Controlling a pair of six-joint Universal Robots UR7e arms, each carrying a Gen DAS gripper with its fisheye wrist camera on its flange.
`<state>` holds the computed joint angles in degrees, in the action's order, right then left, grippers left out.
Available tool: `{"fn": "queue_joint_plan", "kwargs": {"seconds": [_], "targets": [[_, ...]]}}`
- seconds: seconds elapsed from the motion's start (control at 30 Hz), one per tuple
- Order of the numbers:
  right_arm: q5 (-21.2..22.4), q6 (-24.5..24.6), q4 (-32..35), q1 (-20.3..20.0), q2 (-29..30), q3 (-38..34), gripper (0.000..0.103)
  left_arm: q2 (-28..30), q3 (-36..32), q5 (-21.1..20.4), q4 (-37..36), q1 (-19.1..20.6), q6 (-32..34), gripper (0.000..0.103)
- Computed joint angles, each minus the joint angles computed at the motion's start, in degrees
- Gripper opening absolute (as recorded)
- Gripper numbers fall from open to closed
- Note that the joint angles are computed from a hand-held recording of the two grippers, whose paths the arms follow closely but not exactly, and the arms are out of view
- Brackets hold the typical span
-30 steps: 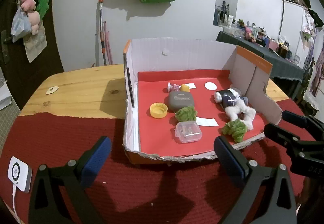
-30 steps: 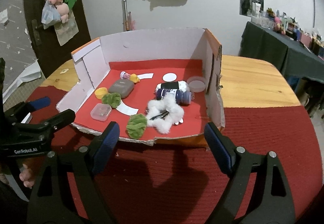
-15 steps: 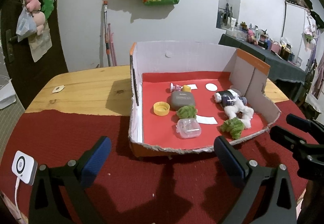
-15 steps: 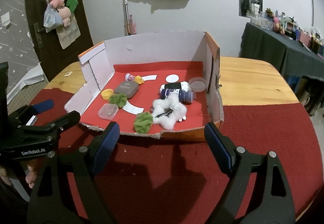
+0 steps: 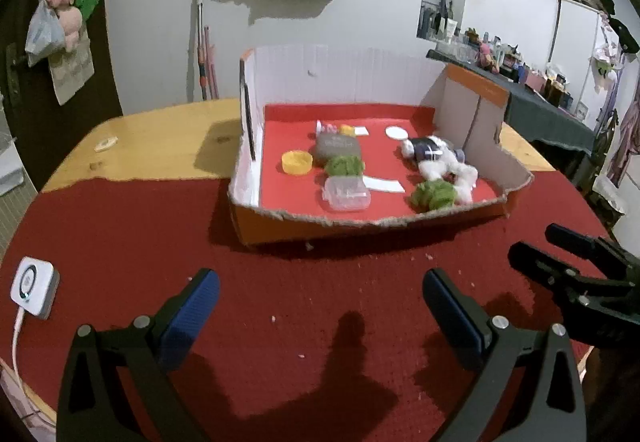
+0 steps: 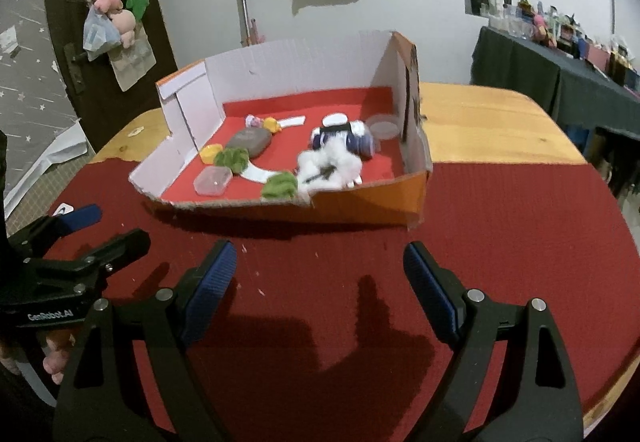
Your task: Organize objects
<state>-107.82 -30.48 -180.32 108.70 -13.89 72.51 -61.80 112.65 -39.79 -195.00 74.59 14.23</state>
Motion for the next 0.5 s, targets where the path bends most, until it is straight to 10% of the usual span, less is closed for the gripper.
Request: {"fn": "queue_joint_plan", "kwargs": {"seconds": [0.5], "targets": [[-2.85,-0.81,1.03,-0.81,1.70,-0.99,0.086,0.75,-0.32,0.16,5.29,1.75,-4.88,0.103]]}}
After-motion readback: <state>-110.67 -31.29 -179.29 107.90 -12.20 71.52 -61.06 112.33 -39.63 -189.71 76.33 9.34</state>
